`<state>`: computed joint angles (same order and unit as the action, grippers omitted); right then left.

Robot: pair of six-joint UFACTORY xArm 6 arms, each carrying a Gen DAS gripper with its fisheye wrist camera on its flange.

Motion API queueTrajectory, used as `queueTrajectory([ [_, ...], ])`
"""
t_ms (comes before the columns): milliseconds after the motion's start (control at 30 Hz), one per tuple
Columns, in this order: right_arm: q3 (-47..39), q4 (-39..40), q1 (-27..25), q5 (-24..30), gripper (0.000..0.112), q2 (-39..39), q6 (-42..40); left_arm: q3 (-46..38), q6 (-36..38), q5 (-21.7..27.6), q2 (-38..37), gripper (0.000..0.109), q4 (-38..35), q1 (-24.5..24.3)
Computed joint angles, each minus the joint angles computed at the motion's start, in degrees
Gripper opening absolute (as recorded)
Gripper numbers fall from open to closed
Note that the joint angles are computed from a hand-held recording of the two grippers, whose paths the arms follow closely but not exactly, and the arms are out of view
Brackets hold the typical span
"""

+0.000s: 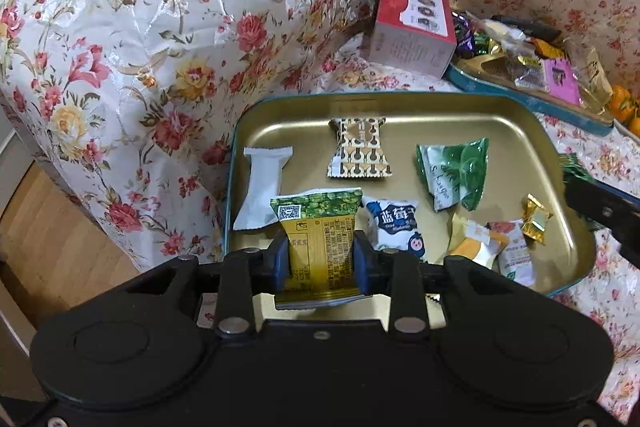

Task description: Organize snacks

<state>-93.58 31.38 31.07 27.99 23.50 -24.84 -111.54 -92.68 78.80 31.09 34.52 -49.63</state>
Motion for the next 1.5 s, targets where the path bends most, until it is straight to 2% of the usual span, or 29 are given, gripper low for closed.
queueTrajectory([
  [100, -2.2, -3.2, 0.2, -0.8, 0.023, 2.2, 2.1, -0.6, -0.2, 0.5, 0.3, 0.043, 0.4, -0.2],
  [300, -7.5, -9.0, 0.3, -0.8, 0.022, 7.0, 6.4, 1.7, -0.9, -2.7, -1.3, 0.046, 2.5, -0.5],
  [433, -10.3, -10.8, 0.5, -0.3, 0.022, 9.2, 7.5, -2.0, 0.3, 0.8, 0.9, 0.046, 2.7, -1.0],
  [600, -11.3, -11.8, 0.7, -0.6, 0.022, 10.0, 8.0, -2.9, 0.9, 1.3, 1.7, 0.046, 1.7, -0.8],
  [1000, -5.6, -9.4, 0.7, -1.7, 0.022, 5.6, 6.5, -4.7, 0.8, 3.5, 2.6, 0.046, 0.9, -0.7],
  [1233, -1.5, -9.1, 0.2, 0.4, 0.022, 1.8, 8.3, -6.6, 1.0, 5.1, 3.8, 0.046, 1.2, -1.0],
  [1500, 3.0, -11.6, 0.4, -1.2, 0.022, -1.5, 10.2, -6.7, 1.4, 4.8, 3.9, 0.046, 1.3, -0.9],
])
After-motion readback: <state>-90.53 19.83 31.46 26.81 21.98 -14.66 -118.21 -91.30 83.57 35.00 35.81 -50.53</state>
